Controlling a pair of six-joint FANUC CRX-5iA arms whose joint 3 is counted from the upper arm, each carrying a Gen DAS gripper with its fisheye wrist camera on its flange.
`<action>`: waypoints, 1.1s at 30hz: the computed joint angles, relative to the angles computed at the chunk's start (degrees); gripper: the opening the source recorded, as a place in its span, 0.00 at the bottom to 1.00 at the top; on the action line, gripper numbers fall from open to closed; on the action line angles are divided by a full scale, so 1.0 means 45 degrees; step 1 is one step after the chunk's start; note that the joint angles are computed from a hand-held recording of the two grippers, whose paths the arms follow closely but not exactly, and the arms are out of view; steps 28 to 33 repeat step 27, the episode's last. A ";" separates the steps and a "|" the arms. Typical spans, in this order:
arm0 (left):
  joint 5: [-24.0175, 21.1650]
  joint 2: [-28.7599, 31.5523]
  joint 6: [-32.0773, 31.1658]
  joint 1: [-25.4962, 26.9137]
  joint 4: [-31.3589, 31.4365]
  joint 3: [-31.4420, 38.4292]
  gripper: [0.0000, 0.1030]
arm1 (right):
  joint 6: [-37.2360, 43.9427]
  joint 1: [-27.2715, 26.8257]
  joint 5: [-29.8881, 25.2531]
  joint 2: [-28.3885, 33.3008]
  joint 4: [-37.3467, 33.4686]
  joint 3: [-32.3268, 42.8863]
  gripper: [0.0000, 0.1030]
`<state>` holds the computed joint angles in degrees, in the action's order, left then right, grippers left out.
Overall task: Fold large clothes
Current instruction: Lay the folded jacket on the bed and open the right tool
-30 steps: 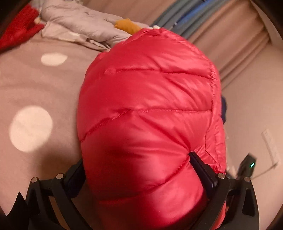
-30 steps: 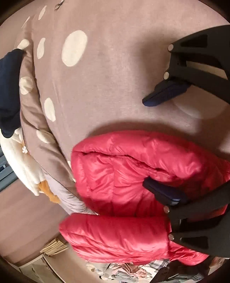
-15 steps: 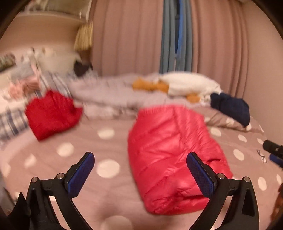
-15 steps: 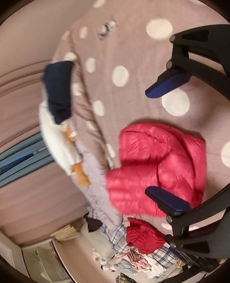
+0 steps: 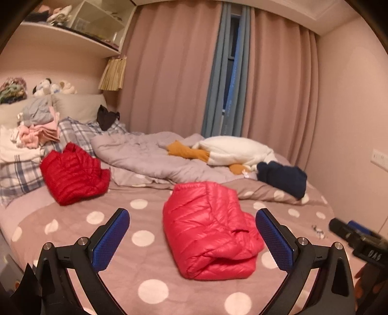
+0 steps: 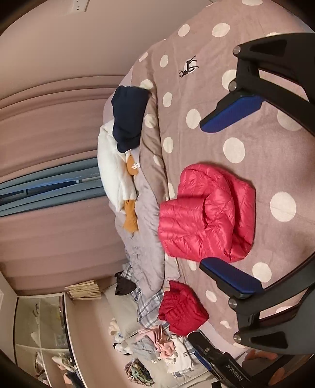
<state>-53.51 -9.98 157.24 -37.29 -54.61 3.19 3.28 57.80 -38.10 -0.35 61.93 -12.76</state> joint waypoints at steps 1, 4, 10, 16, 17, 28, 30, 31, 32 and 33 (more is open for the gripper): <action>-0.0031 -0.0073 0.0350 -0.0078 -0.0162 -0.0052 1.00 | 0.0026 0.0008 0.0035 -0.0006 0.0061 -0.0042 1.00; -0.0052 -0.0203 0.0844 -0.0089 -0.0336 -0.0166 1.00 | 0.0520 0.0107 -0.0298 0.0208 -0.0314 0.0267 1.00; 0.0111 -0.0204 0.0766 0.0254 -0.0068 -0.0206 1.00 | 0.0811 0.0298 -0.0810 0.0049 -0.0783 0.0319 1.00; 0.0003 -0.0071 0.0423 0.0493 0.0416 -0.0083 1.00 | 0.0328 0.0313 -0.0989 0.0038 -0.0407 0.0203 1.00; -0.0114 -0.0035 0.0432 0.0414 0.0346 -0.0026 1.00 | 0.0327 0.0317 -0.0974 0.0024 -0.0415 0.0196 1.00; -0.0857 0.0308 -0.0211 0.0051 0.0280 0.0428 1.00 | 0.0568 0.0329 -0.1477 0.0207 -0.0755 0.0462 1.00; -0.0857 0.0308 -0.0211 0.0051 0.0280 0.0428 1.00 | 0.0568 0.0329 -0.1477 0.0207 -0.0755 0.0462 1.00; -0.0857 0.0308 -0.0211 0.0051 0.0280 0.0428 1.00 | 0.0568 0.0329 -0.1477 0.0207 -0.0755 0.0462 1.00; -0.0857 0.0308 -0.0211 0.0051 0.0280 0.0428 1.00 | 0.0568 0.0329 -0.1477 0.0207 -0.0755 0.0462 1.00; -0.0857 0.0308 -0.0211 0.0051 0.0280 0.0428 1.00 | 0.0568 0.0329 -0.1477 0.0207 -0.0755 0.0462 1.00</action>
